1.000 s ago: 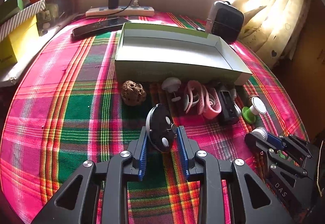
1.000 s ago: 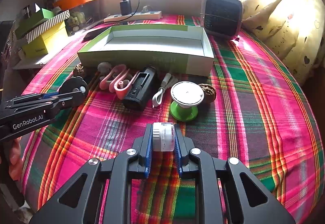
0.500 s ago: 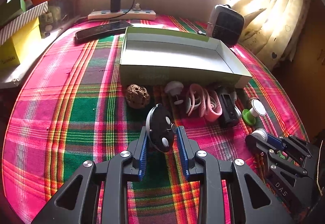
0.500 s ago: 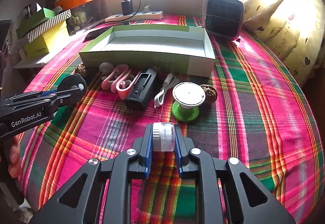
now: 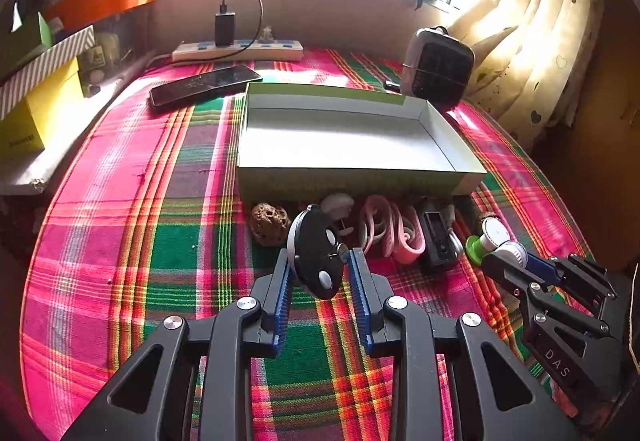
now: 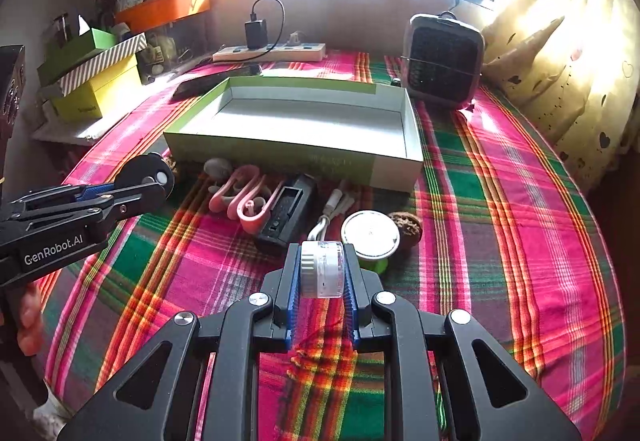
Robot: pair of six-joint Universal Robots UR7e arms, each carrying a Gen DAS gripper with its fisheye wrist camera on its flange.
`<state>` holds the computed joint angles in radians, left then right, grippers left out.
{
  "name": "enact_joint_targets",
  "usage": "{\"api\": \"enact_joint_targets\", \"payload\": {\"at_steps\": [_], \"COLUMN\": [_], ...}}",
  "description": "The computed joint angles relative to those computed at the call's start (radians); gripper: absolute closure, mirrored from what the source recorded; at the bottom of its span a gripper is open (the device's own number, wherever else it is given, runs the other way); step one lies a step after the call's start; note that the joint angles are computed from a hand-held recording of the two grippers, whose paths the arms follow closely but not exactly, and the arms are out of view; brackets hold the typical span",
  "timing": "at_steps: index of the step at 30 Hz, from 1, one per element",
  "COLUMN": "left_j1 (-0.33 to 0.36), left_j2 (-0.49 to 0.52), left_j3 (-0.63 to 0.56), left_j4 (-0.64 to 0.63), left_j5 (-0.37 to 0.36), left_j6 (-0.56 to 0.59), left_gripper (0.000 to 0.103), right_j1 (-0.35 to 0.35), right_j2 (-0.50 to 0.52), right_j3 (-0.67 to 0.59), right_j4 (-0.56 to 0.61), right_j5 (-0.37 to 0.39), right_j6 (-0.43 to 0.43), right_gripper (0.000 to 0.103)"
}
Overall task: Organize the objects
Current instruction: 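Carry the white jar in the right tool into the box while the left carries the disc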
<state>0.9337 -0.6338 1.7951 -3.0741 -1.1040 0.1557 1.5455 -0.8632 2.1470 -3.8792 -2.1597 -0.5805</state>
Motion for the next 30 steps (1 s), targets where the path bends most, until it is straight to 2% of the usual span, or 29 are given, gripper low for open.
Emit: {"api": "enact_joint_targets", "payload": {"at_steps": [15, 26, 30], "left_j1": [0.0, 0.005, 0.016], "left_j2": [0.035, 0.101, 0.131], "left_j3": [-0.116, -0.265, -0.329], "left_j4": [0.053, 0.111, 0.168], "left_j5": [-0.019, -0.011, -0.025], "left_j6": [0.036, 0.076, 0.063], "left_gripper": [0.078, 0.078, 0.078], "right_j1": [0.014, 0.007, -0.002], "right_j2": [-0.026, -0.023, -0.009], "right_j3": [-0.104, -0.243, -0.299], "right_j4": [0.135, 0.276, 0.338], "right_j5": [0.038, 0.057, 0.055], "right_j6": [0.001, 0.005, 0.019], "right_gripper": [0.083, 0.083, 0.083]}}
